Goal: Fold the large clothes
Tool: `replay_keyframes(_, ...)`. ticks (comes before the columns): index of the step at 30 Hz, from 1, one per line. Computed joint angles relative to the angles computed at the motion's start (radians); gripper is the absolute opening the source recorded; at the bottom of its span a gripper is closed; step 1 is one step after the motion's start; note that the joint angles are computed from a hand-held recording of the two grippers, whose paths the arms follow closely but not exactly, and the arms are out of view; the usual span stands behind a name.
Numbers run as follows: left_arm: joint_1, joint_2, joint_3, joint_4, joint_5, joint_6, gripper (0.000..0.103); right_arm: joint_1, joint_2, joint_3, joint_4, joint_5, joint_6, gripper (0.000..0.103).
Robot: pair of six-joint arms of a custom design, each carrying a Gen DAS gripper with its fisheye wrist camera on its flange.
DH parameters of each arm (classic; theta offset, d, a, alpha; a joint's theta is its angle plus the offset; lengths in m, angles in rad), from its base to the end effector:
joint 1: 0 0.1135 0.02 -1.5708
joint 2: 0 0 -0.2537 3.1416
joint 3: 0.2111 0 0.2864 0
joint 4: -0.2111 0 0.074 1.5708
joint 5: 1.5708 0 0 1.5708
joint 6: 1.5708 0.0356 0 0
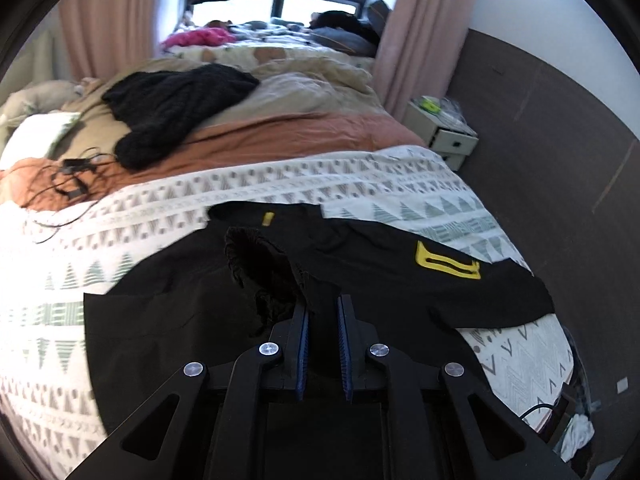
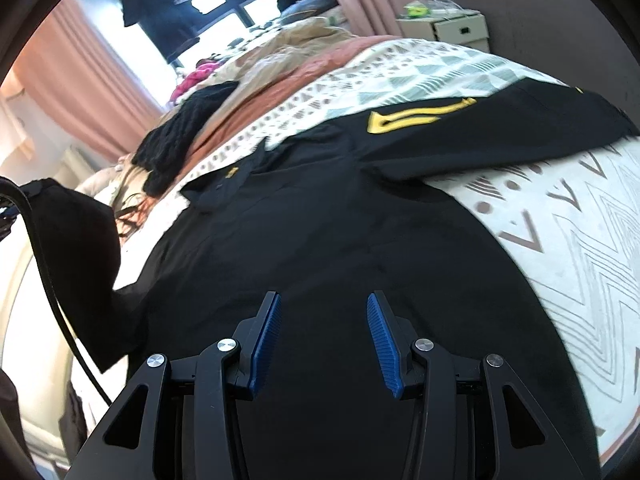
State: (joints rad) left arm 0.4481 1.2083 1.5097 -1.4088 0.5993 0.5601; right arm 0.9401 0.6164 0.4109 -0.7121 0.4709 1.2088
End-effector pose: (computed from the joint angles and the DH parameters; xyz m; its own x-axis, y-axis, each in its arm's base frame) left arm 0.2123 0.0798 0.3987 -0.7524 0.1251 -0.6468 0.3178 0.9289 -0.1900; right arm 0.1095 0.1226 0.1778 -0.6869 0.4726 -0.5522 0.2407 0.8648 0.4408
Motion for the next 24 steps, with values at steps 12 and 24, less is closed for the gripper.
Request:
replay_keyframes(12, -0.043, -0.075, -0.278, 0.106, 0.033, 0.001, 0.074, -0.167, -0.185, -0.123, -0.040, -0.094, -0.093, 0.045)
replay_keyframes(24, 0.466, 0.283, -0.031, 0.070, 0.066, 0.285, 0.074, -0.176, 0.335, -0.003, 0.387, -0.207, -0.170, 0.045)
